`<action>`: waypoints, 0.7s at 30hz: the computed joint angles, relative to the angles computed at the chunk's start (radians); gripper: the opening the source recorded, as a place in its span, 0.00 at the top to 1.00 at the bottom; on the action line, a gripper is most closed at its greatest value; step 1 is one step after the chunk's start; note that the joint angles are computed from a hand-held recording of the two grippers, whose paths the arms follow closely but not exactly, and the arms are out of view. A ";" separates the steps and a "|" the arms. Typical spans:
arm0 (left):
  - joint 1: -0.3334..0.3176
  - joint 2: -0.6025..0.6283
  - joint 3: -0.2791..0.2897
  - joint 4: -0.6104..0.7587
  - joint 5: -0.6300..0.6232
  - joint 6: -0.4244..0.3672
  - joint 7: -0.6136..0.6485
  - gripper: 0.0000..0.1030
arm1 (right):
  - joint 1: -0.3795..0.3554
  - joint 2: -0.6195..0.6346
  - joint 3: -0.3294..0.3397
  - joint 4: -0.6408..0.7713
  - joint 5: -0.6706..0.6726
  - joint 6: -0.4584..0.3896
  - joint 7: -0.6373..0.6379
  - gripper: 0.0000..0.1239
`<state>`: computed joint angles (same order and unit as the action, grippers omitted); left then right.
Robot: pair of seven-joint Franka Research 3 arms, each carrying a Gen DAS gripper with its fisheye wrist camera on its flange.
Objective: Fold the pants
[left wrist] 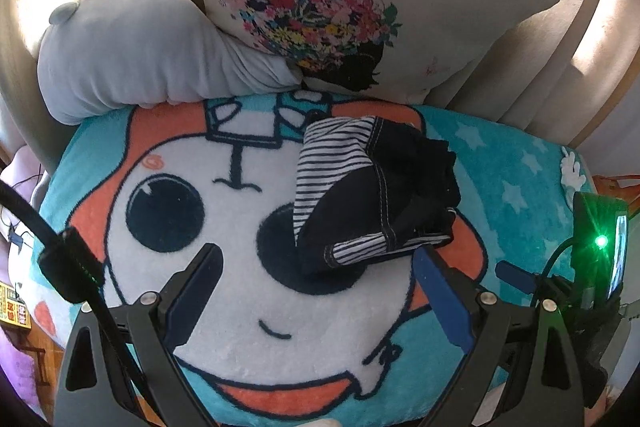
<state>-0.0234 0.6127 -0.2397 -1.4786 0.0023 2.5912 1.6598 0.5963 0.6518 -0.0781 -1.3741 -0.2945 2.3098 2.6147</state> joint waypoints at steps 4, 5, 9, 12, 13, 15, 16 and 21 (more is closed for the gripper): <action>-0.022 0.016 0.018 0.019 0.022 -0.024 -0.040 0.07 | -0.014 0.001 0.006 -0.005 0.013 0.005 -0.028 0.43; -0.026 0.022 0.021 0.027 0.025 -0.033 -0.051 0.07 | -0.018 0.003 0.008 -0.005 0.017 0.006 -0.038 0.43; -0.034 0.043 0.030 0.051 0.036 -0.060 -0.089 0.07 | -0.030 0.011 0.012 0.000 0.033 0.006 -0.075 0.43; -0.044 0.059 0.043 0.065 0.052 -0.078 -0.124 0.07 | -0.035 0.019 0.011 0.008 0.042 0.000 -0.100 0.43; -0.045 0.062 0.045 0.066 0.058 -0.081 -0.132 0.07 | -0.035 0.022 0.010 0.012 0.042 -0.002 -0.107 0.43; -0.052 0.072 0.052 0.074 0.072 -0.093 -0.150 0.07 | -0.033 0.030 0.005 0.024 0.034 -0.011 -0.125 0.43; -0.053 0.075 0.054 0.076 0.078 -0.099 -0.158 0.07 | -0.030 0.035 0.002 0.032 0.029 -0.016 -0.132 0.43; -0.056 0.085 0.057 0.081 0.096 -0.112 -0.186 0.07 | -0.017 0.063 -0.014 0.081 -0.007 -0.044 -0.167 0.43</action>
